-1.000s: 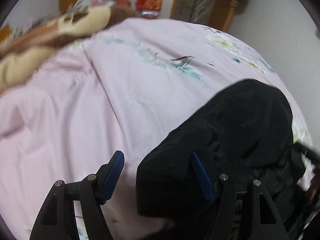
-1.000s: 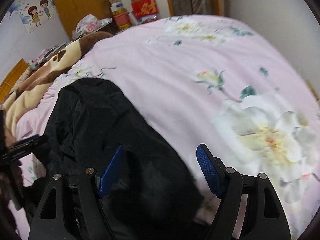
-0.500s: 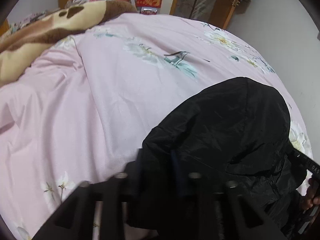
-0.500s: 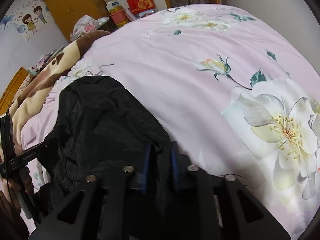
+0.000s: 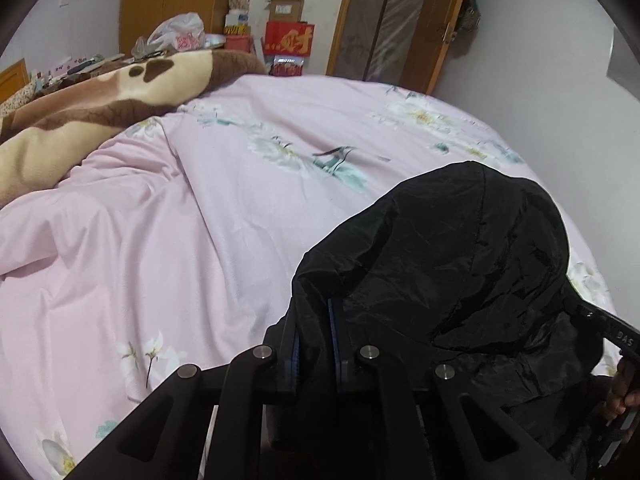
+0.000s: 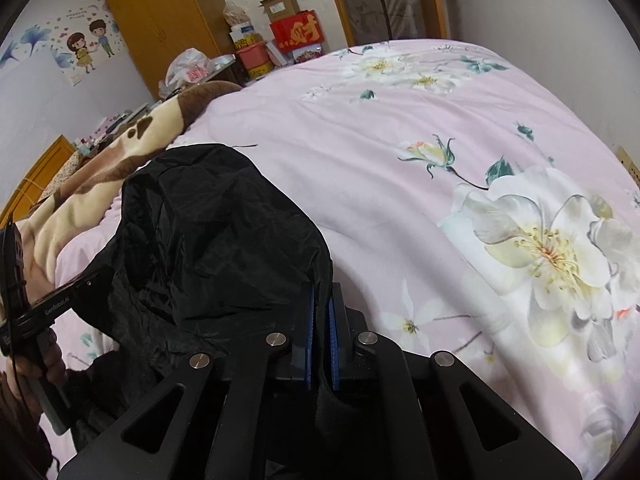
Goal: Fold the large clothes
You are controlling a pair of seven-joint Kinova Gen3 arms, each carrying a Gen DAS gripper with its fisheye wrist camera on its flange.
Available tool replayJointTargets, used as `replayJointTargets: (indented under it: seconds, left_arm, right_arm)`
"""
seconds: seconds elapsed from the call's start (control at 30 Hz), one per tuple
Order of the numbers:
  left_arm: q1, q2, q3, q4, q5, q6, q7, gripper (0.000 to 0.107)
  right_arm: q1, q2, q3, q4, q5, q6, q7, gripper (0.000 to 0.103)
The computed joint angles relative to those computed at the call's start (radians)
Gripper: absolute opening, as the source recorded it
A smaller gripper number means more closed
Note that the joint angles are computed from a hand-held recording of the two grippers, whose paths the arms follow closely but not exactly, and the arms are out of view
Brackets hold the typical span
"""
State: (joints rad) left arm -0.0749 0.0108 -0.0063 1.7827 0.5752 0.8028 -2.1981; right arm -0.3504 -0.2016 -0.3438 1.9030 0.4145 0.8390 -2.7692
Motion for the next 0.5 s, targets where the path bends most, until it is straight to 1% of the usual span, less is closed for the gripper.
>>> replayJointTargets:
  seconds: [0.1, 0.2, 0.23, 0.3, 0.43, 0.5]
  left_arm:
    - [-0.025, -0.038, -0.031, 0.024, 0.085, 0.045, -0.075, 0.012]
    - [-0.035, -0.084, -0.074, 0.049, 0.139, 0.1, -0.118, 0.012]
    - [-0.042, -0.099, -0.075, 0.058, 0.142, 0.108, -0.126, 0.012]
    - [-0.041, -0.134, -0.104, 0.079, 0.162, 0.135, -0.161, 0.012]
    - [-0.04, -0.198, -0.119, 0.114, 0.135, 0.149, -0.189, 0.012]
    - [-0.032, -0.23, -0.151, 0.134, 0.134, 0.168, -0.203, 0.012]
  right_arm:
    - [-0.007, -0.028, -0.028, -0.015, 0.017, 0.039, -0.009, 0.006]
    - [-0.008, -0.061, -0.056, -0.025, 0.019, 0.073, -0.009, 0.006]
    - [-0.008, -0.074, -0.07, -0.031, 0.021, 0.09, -0.009, 0.005]
    - [-0.005, -0.093, -0.092, -0.038, 0.019, 0.114, -0.007, 0.005]
    - [0.004, -0.125, -0.127, -0.053, -0.013, 0.163, -0.011, 0.005]
    - [0.012, -0.137, -0.154, -0.059, -0.015, 0.177, -0.019, 0.005]
